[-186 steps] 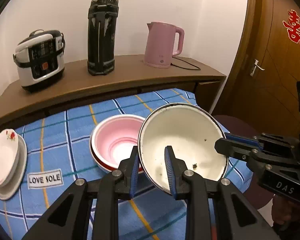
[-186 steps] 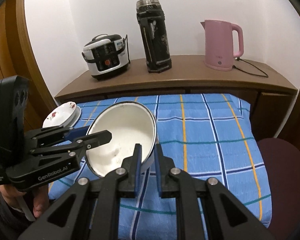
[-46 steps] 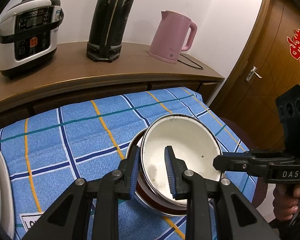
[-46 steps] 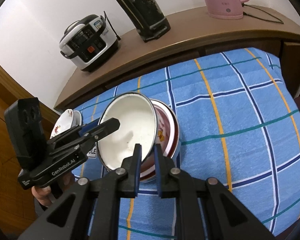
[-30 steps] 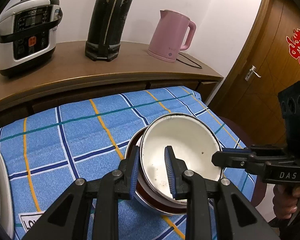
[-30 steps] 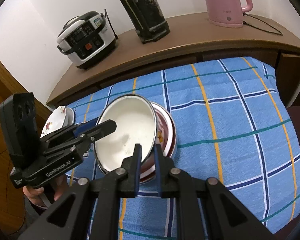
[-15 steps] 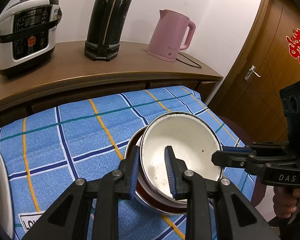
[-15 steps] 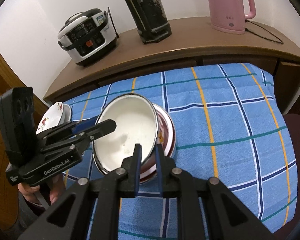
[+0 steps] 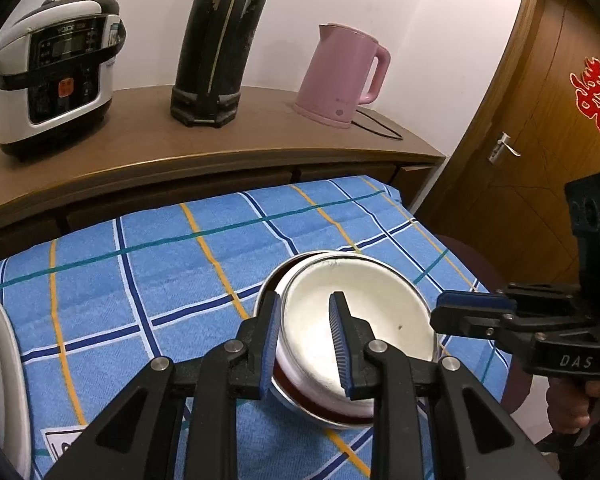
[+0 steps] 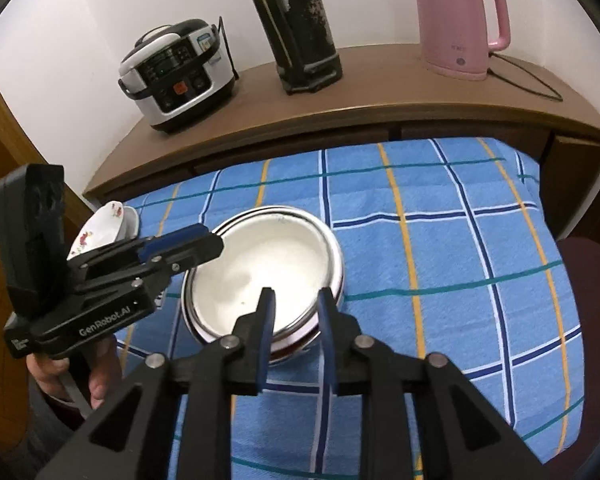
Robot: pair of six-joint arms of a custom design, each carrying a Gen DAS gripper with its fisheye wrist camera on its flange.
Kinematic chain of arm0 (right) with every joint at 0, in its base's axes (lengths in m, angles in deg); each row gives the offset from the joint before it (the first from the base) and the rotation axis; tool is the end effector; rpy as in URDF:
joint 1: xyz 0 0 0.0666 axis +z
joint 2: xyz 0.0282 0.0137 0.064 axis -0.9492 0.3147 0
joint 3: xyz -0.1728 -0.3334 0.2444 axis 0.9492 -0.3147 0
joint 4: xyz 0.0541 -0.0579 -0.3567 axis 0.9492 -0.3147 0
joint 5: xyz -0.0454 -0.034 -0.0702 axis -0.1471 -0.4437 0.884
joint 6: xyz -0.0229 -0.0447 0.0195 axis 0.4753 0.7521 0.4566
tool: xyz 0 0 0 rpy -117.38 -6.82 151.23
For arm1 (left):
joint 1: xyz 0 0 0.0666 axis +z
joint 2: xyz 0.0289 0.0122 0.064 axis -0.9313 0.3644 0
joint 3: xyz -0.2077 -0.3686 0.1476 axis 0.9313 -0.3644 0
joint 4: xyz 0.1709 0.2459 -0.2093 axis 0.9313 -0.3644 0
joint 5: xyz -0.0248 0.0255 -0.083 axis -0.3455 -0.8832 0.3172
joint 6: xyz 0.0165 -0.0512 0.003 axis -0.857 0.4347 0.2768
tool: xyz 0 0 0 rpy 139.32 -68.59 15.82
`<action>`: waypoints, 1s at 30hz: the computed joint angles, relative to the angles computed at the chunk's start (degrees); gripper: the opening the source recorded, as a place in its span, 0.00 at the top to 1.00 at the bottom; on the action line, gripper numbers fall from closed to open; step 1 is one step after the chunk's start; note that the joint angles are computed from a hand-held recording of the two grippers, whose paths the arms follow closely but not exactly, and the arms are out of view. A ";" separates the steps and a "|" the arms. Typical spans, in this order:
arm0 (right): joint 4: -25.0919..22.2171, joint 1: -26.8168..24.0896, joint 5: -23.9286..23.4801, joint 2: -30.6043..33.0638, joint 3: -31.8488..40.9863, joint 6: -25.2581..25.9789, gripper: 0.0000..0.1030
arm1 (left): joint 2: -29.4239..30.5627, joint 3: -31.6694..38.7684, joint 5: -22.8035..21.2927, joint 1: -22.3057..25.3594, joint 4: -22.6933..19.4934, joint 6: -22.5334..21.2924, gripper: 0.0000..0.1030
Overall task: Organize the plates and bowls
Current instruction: 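Lift the nested steel, pink and white bowl stack by its rim with the left tool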
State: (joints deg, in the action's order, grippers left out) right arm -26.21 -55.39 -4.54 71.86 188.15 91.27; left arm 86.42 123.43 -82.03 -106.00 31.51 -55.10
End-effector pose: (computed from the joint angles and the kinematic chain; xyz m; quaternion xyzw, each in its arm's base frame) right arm 0.5020 0.1567 0.5876 -0.1913 0.9412 0.1705 0.2200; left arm 0.4681 -0.3512 0.4959 0.0252 0.9037 -0.1745 0.3902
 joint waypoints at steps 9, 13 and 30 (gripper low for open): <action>1.75 -0.46 0.03 -0.81 -1.84 -0.24 0.64 | 0.12 0.16 -3.64 -0.38 -0.86 -0.59 0.73; 4.22 -0.75 0.33 -1.96 -3.72 -0.57 0.53 | 0.26 0.12 -3.70 -0.18 -1.16 -0.31 0.73; 13.33 0.68 0.55 -4.15 -12.63 -5.93 0.49 | 1.04 0.38 -2.47 -0.05 -2.92 0.79 0.62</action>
